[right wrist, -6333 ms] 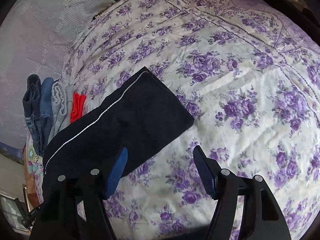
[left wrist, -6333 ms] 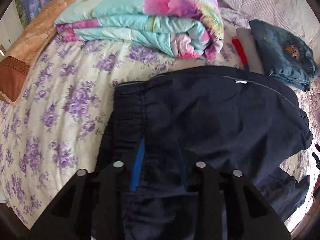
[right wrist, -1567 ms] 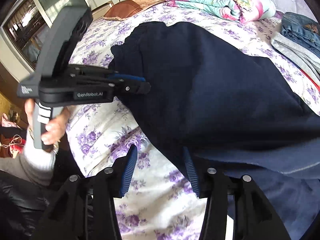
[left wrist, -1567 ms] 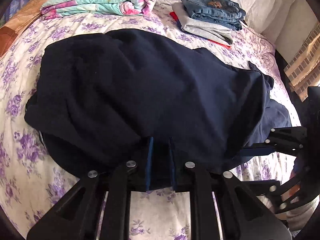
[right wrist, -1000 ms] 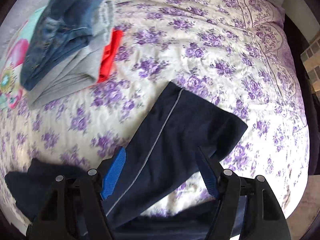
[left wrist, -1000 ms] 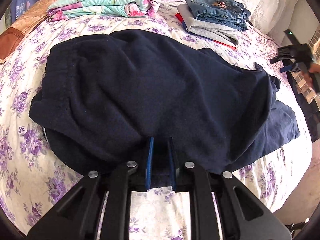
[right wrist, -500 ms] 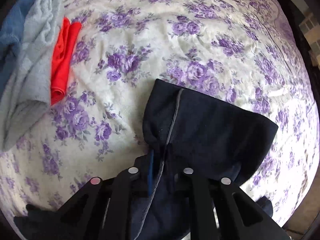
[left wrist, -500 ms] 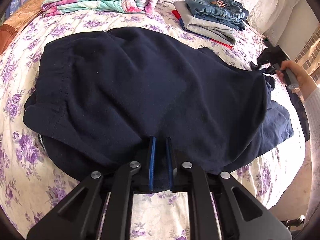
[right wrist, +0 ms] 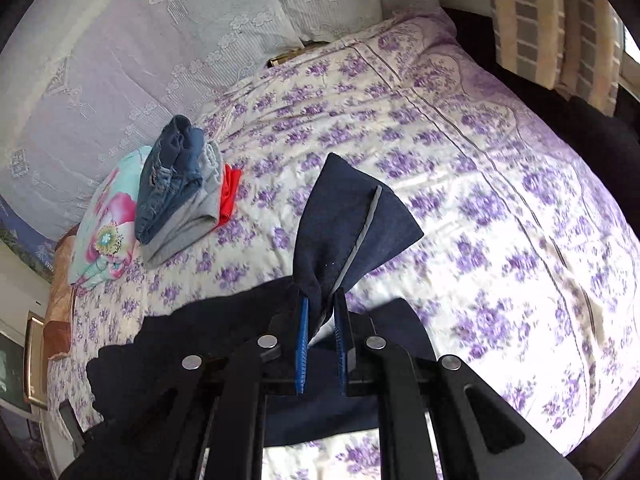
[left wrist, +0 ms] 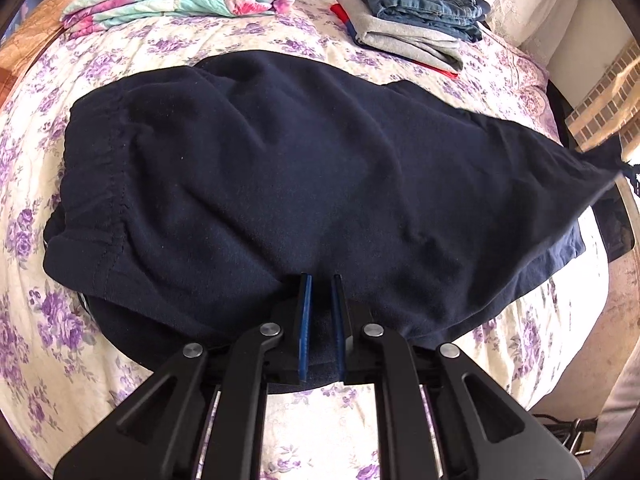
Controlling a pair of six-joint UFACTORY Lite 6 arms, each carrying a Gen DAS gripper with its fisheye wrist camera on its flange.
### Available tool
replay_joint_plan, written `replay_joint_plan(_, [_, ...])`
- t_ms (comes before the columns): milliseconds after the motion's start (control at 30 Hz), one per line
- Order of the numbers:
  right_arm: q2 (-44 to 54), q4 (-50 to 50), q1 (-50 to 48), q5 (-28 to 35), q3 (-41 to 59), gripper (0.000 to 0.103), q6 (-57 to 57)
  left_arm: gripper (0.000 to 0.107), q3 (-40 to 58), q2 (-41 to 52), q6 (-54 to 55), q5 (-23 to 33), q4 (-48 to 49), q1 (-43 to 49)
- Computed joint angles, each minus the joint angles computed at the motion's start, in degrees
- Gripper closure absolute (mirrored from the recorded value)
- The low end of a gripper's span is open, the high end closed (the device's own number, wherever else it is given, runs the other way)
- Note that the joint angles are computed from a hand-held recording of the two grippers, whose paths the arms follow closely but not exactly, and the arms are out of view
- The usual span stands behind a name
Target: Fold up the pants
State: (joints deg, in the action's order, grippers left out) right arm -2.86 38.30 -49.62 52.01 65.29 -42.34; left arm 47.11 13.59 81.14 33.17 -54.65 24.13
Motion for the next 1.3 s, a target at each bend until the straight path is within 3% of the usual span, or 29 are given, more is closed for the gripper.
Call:
replay_joint_plan(100, [7.38,3.3,-7.18,-6.46,-12.06,0.091,-11.91,0.097,-0.88,-1.04,-0.05,-0.71,0.7,-0.35])
replay_joint_plan(167, [16.05,8.18,-11.75,-9.73,-16.3,0.099,-22.25,0.097,-0.68,-1.99,-3.63,-0.33,3.92,-0.71])
replay_joint_plan(267, [18.51,17.59,-20.56,-2.41,-18.07,0.099,-36.29,0.097,-1.88,-6.04,-11.37,-1.39,10.87,-1.99])
replay_joint_plan(333, [17.48,16.47,-23.08,0.85,-18.33,0.087,-36.43,0.097,-3.21,-10.14,-15.9,-2.05,14.01,-3.42])
replay_joint_plan(367, [16.68,15.25,-24.38,2.74,-18.33,0.067,-35.82,0.097,-3.89,-12.13,-16.2,-1.45,13.88,-3.81])
replay_joint_plan(433, [14.41,14.28,-27.12,5.06,-18.97,0.037,-35.32,0.097,-5.26,-15.81,-15.18,0.51,12.17,-4.65])
replay_joint_plan(567, [15.78,12.69,-29.13,7.56,-17.97,0.037,-33.31,0.097,-5.79,-16.46,-16.27,-1.26,9.8,-9.99])
replay_joint_plan(667, [20.22,14.99,-27.53,6.8,-16.65,0.038,-33.78,0.097,-1.54,-9.37,-20.37,-1.98,11.3,-12.84])
replay_joint_plan(733, [23.94,18.83,-25.46,6.36,-15.9,0.046,-35.02,0.097,0.97,-4.64,-21.38,-2.56,11.43,-13.69])
replay_joint_plan(767, [25.36,21.71,-24.55,6.27,-15.69,0.051,-36.52,0.097,0.95,-3.34,-22.62,-4.43,12.16,-14.41])
replay_joint_plan(800, [25.97,24.75,-23.39,4.79,-15.83,0.092,-38.26,0.097,1.44,-1.46,-24.16,-5.97,13.03,-15.09])
replay_joint_plan(867, [25.74,26.41,-23.5,5.81,-15.22,0.092,-38.09,0.1,2.48,1.62,-21.88,-5.31,10.4,-13.97])
replay_joint_plan(1033, [12.82,19.99,-30.76,12.56,-19.08,0.092,-38.35,0.104,0.32,0.43,-16.85,-3.03,8.07,-10.01])
replay_joint_plan(1100, [12.5,19.65,-29.51,7.19,-21.35,0.092,-39.4,0.105,-1.46,0.12,-12.01,-2.39,4.56,-8.1])
replay_joint_plan(1167, [19.11,20.84,-25.69,-0.72,-21.01,0.089,-40.57,0.106,-1.95,0.87,-8.46,-1.8,1.88,-6.72])
replay_joint_plan(1233, [20.66,21.23,-25.55,-0.65,-20.28,0.088,-41.28,0.106,-1.54,0.69,-9.87,-1.12,3.61,-6.57])
replay_joint_plan(1300, [14.67,16.15,-25.13,-1.88,-20.71,0.074,-36.13,0.106,-2.45,-2.18,-13.22,-1.41,6.83,-7.3])
